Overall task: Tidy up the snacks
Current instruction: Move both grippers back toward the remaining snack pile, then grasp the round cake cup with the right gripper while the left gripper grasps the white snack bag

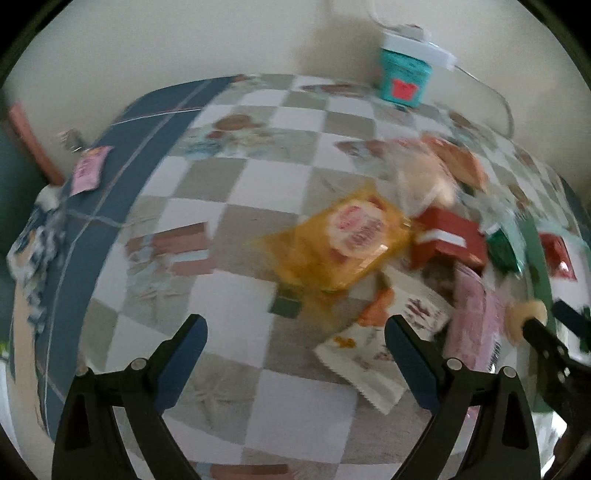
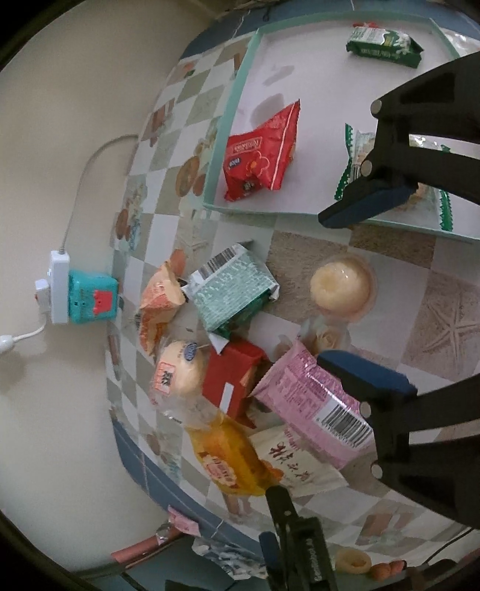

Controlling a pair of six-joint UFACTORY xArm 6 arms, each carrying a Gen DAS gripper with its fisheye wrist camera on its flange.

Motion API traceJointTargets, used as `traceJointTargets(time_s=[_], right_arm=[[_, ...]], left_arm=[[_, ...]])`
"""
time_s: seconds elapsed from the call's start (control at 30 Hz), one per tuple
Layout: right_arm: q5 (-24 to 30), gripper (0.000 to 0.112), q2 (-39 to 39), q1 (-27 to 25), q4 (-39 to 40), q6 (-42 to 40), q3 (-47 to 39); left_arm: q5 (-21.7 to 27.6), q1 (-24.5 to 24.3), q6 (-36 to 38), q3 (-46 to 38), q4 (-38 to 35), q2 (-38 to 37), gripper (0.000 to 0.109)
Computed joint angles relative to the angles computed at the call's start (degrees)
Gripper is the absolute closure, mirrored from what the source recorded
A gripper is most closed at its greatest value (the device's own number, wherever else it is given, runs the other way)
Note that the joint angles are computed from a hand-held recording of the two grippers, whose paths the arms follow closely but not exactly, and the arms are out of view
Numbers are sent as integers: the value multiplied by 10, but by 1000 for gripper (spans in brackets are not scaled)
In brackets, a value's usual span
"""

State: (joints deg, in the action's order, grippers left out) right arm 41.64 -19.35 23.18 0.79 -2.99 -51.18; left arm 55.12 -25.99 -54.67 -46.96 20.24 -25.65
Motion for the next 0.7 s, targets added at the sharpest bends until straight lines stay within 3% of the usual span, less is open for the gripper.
traceJointTargets(time_s=[0.33,0.4,0.47,0.7], right_arm=[[5,69,15,-7,16,-20,-5],[6,73,18,-7,18,-22,-6],[11,75,24,-7,22,-25,-9],[19,76,31,-17,47,-68,-17]], left_arm=[[-13,-26,59,-42,-2,59,13],[-17,-30,74,-52,-1,73,18],[-31,-30,90,-55,-8,81,27],[-63,-27,147,-44,14,86,28]])
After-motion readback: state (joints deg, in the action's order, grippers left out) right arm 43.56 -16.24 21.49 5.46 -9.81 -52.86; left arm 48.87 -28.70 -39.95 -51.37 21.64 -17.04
